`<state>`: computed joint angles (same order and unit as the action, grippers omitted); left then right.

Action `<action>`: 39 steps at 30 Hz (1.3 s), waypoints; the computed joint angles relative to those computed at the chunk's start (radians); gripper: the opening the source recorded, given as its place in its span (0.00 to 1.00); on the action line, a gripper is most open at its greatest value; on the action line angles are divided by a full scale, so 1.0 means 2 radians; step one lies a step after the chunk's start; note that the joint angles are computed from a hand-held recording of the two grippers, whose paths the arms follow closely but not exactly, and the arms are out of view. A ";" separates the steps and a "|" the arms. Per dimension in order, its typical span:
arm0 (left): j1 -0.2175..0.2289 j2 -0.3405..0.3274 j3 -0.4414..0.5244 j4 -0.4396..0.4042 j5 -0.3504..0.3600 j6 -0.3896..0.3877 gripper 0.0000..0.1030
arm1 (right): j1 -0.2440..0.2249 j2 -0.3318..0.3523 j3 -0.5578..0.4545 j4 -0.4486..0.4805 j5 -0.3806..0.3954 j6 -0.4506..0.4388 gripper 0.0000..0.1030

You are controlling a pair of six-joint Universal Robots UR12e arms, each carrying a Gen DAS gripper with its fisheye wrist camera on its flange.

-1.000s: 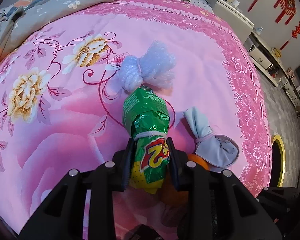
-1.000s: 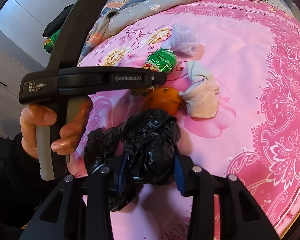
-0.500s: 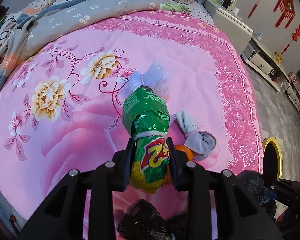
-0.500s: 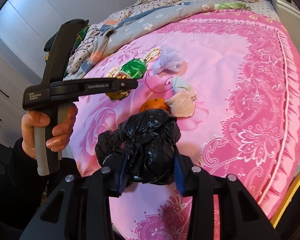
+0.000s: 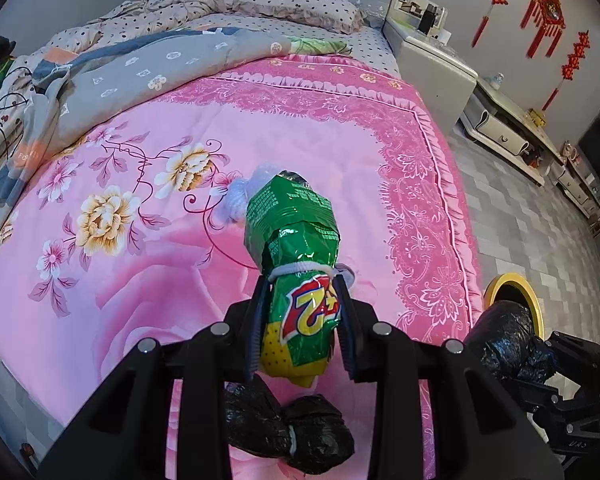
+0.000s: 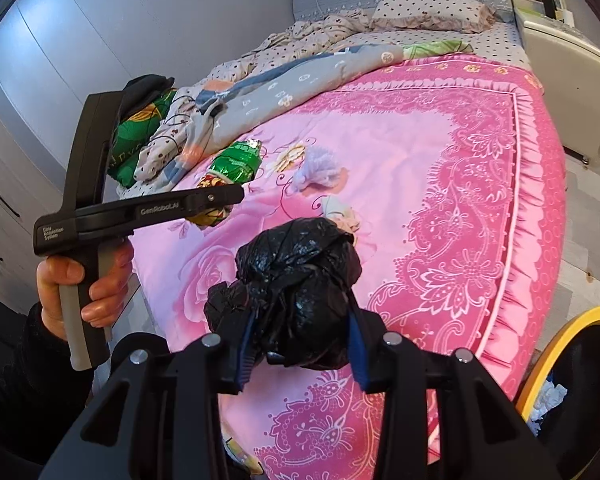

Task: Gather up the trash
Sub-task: 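Carry the chip bag and black bag over the yellow bin and open both grippers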

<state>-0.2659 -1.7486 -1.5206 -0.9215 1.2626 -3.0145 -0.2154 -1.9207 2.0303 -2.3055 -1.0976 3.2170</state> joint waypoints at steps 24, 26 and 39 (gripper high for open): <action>-0.054 0.032 0.000 -0.005 -0.056 0.024 0.29 | -0.097 -0.097 0.035 -0.010 -0.006 0.024 0.35; -0.060 0.033 0.001 -0.006 -0.061 0.028 0.29 | -0.108 -0.106 0.039 -0.007 -0.005 0.025 0.35; -0.103 0.026 0.012 -0.014 -0.090 0.037 0.29 | -0.194 -0.168 0.062 0.017 -0.010 0.023 0.35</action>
